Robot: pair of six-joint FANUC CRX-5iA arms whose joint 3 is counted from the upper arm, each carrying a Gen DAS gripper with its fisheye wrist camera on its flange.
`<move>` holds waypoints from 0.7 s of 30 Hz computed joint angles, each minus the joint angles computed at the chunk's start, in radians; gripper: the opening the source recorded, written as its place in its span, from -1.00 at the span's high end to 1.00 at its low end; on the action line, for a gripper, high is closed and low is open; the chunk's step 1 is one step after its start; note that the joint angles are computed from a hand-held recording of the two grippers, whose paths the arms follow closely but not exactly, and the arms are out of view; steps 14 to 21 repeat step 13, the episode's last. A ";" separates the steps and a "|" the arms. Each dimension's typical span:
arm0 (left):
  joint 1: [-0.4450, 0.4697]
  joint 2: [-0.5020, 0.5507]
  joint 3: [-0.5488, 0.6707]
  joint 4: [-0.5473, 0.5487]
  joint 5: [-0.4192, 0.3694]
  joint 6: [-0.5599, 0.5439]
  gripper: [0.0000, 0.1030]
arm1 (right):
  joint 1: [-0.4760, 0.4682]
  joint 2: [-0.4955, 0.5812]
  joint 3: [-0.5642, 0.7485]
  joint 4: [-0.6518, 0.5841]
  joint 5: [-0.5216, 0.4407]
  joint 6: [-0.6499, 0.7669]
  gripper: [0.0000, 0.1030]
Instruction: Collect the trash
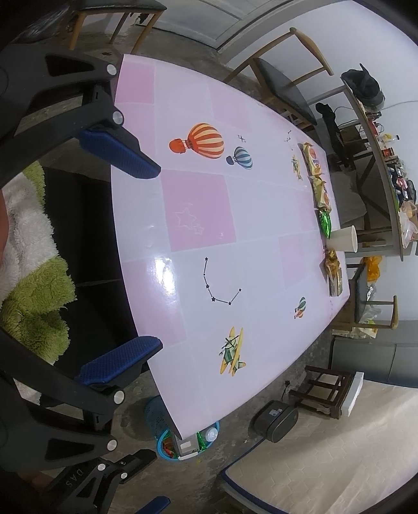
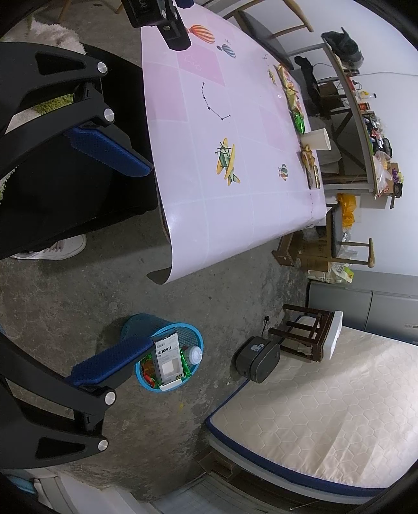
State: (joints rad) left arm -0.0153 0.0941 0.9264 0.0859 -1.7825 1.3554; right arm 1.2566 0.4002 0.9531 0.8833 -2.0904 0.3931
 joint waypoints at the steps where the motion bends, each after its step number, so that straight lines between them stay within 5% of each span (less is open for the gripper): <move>1: 0.001 0.000 0.000 0.000 -0.001 0.000 -0.83 | 0.000 0.000 0.000 0.001 0.000 0.000 -0.88; 21: 0.006 0.005 0.000 0.010 -0.016 -0.001 -0.83 | 0.001 -0.002 -0.007 -0.004 0.003 -0.006 -0.88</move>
